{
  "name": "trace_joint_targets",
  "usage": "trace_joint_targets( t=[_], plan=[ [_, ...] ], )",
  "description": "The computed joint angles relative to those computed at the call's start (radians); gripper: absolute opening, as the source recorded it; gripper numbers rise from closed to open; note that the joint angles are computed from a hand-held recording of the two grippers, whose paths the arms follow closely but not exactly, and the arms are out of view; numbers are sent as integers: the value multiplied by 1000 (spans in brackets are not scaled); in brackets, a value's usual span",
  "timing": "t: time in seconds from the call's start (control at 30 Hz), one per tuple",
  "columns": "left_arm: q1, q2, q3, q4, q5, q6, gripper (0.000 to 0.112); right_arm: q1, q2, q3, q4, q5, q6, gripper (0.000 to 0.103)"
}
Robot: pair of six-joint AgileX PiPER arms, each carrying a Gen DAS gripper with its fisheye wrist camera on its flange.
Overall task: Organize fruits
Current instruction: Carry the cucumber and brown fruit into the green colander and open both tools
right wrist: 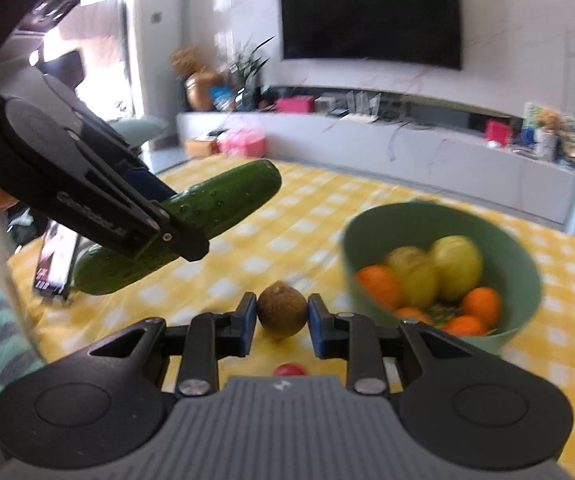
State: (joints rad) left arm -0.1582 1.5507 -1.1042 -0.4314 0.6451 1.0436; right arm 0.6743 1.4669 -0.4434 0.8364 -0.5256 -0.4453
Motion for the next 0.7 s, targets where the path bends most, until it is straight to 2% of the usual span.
trace_joint_targets(
  t=[0.3,0.47,0.7],
  plan=[
    [-199,108,-174,112,-20,-173,42,-193,-98,42,-76,13,53,24],
    [-290,224,-309,241,-29,-283,42,-354,-60,5,-276,66,176,24],
    [-348,441,-562,370,72,-377,42,-532,61,-102,-576,136,363,24]
  ],
)
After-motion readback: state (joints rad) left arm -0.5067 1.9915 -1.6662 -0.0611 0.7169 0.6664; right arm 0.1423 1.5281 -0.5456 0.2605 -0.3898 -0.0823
